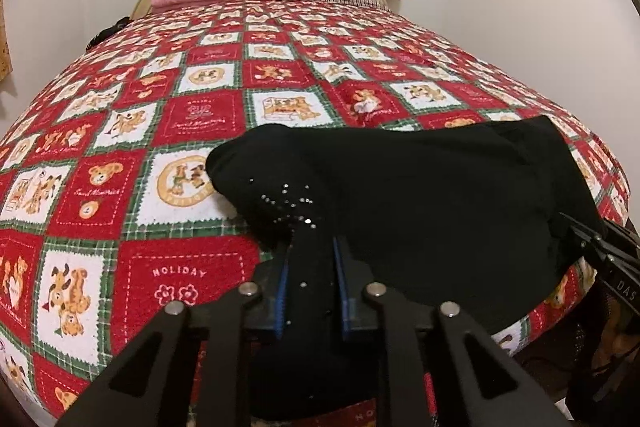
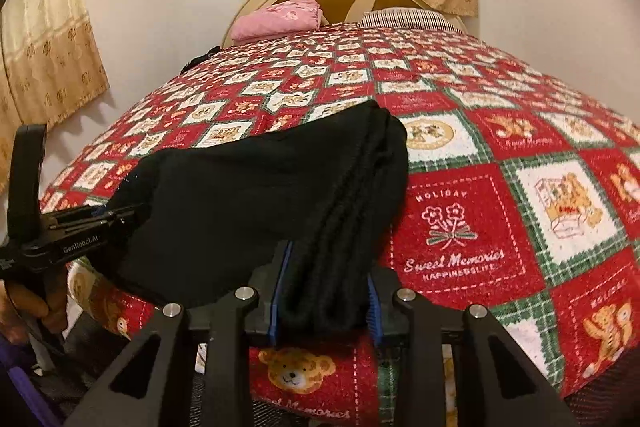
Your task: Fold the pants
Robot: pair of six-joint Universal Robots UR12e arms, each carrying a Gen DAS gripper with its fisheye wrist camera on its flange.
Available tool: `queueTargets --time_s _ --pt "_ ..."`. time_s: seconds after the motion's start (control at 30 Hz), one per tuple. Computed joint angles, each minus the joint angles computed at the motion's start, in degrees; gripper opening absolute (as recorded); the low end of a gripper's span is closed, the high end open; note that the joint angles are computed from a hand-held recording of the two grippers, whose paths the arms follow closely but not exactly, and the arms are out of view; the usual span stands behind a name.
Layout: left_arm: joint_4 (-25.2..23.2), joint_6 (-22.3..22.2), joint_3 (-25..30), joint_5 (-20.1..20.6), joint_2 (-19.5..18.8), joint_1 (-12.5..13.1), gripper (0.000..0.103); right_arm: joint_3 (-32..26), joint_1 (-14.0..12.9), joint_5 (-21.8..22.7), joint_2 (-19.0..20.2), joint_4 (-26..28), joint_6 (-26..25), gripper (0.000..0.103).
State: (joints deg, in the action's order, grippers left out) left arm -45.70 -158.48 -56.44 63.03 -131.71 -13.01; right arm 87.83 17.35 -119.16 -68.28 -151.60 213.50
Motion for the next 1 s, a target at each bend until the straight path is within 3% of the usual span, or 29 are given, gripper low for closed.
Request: queueTargets --time_s 0.13,0.3,1.0 --pt "-0.52 -0.56 0.17 -0.79 0.11 0.24 0.017 -1.43 0.87 -3.1 0.56 1.84 -2.3 0.031" --pt "1.22 -0.22 -0.59 -0.65 0.75 0.32 0.017 -2.66 1.42 -4.06 0.85 0.27 -4.04 0.03" --pt "5.55 -3.27 1.06 0.01 0.24 1.79 0.016 -7.64 2.01 -1.58 3.81 -3.28 -6.86 0.03"
